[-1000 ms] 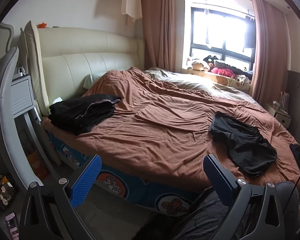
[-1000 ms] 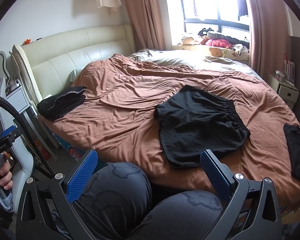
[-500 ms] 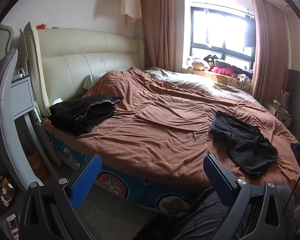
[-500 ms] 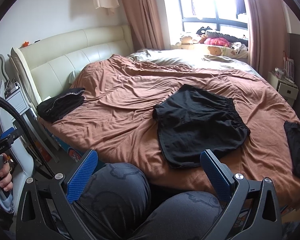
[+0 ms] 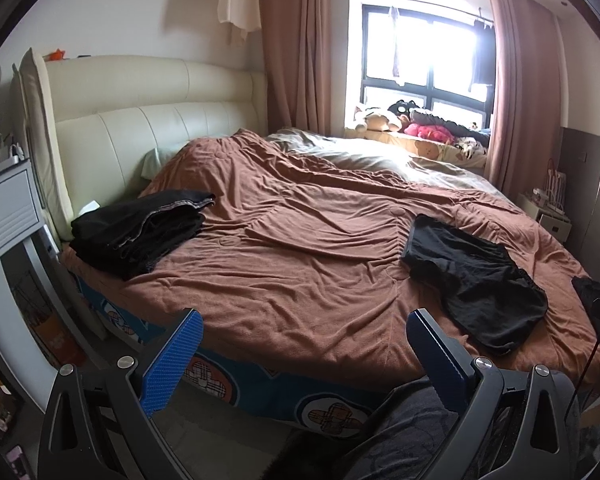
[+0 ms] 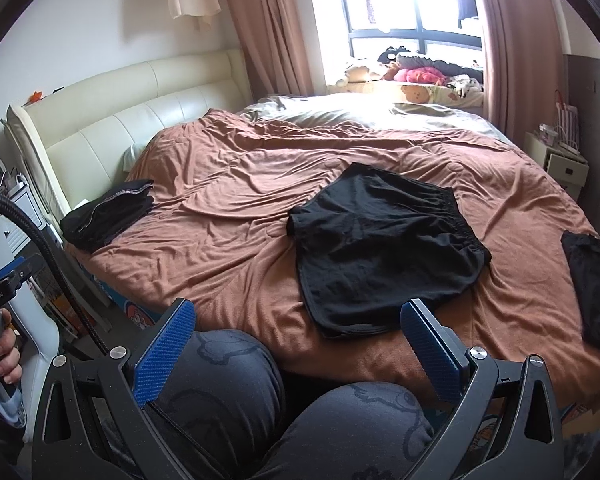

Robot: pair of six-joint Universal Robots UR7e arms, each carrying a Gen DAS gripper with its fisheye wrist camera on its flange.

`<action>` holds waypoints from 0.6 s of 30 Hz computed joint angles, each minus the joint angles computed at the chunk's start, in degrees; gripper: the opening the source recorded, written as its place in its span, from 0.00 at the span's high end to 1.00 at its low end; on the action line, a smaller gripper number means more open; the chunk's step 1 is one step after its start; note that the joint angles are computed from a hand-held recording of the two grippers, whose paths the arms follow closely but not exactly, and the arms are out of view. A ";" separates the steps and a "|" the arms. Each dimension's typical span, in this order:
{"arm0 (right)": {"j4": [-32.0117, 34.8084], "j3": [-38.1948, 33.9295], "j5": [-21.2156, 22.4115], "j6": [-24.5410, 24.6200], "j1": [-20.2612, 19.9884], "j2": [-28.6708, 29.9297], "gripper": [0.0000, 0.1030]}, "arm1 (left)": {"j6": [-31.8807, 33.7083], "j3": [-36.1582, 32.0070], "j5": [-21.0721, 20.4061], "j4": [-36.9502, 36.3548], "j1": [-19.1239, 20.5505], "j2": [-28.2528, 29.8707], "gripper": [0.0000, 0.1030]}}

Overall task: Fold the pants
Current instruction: 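Move both tools toward the black shorts on the brown duvet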

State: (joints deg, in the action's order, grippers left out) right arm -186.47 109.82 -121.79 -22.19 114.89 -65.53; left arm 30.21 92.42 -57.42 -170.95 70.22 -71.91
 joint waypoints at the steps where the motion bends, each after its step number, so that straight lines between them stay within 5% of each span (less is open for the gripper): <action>1: -0.09 -0.11 -0.40 0.34 -0.16 0.03 0.00 | -0.15 -0.43 -0.60 0.54 0.03 0.47 0.00; 18: 3.52 -2.93 -3.91 7.31 -4.33 -0.42 0.00 | -3.97 -9.25 -7.60 13.74 -0.34 10.88 0.05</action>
State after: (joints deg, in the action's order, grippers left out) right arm -182.95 106.89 -125.70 -14.88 110.57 -65.95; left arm 26.25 83.17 -65.02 -157.21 69.88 -61.03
